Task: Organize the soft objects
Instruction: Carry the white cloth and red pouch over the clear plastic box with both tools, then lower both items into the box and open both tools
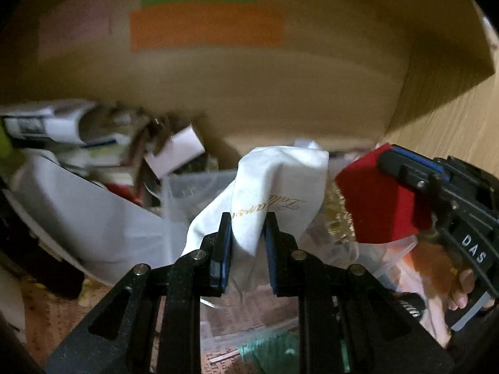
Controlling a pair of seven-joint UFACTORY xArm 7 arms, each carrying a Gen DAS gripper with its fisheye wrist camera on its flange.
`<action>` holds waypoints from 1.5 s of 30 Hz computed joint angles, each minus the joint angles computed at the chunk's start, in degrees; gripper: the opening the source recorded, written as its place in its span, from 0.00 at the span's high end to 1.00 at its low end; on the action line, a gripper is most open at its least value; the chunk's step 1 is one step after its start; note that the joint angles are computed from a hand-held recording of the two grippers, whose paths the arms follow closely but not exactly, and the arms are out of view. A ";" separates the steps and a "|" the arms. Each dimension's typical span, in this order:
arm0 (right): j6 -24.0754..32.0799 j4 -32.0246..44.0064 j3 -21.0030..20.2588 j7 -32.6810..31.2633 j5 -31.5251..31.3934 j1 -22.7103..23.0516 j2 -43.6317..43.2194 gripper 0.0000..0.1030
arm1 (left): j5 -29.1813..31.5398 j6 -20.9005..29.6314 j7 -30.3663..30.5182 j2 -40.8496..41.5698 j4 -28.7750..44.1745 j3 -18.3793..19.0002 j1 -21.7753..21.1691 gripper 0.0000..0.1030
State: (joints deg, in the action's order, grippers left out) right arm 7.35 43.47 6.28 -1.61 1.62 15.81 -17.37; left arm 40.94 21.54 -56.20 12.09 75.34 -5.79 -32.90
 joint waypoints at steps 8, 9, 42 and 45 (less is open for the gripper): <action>9.52 4.18 -1.75 -3.64 3.55 0.38 5.78 0.92 | -11.94 2.12 13.18 4.86 4.29 -1.22 0.85 0.81; 9.75 4.22 -1.30 -3.01 2.88 -0.39 5.99 0.92 | -12.18 2.33 13.48 5.06 4.63 -0.86 0.54 0.81; -0.03 -14.45 -1.37 0.22 2.12 2.50 -15.78 0.22 | 15.45 2.24 -16.07 -13.49 -12.89 -6.98 3.12 0.12; 2.34 -16.30 -2.58 0.26 2.88 4.32 -17.61 0.22 | 15.10 1.19 -18.28 -15.57 -16.01 -8.65 4.41 0.12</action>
State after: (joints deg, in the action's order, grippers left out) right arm 9.69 27.17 3.69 -1.35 4.50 20.12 -34.99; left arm 56.04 22.73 -74.49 -3.48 59.32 -14.44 -28.49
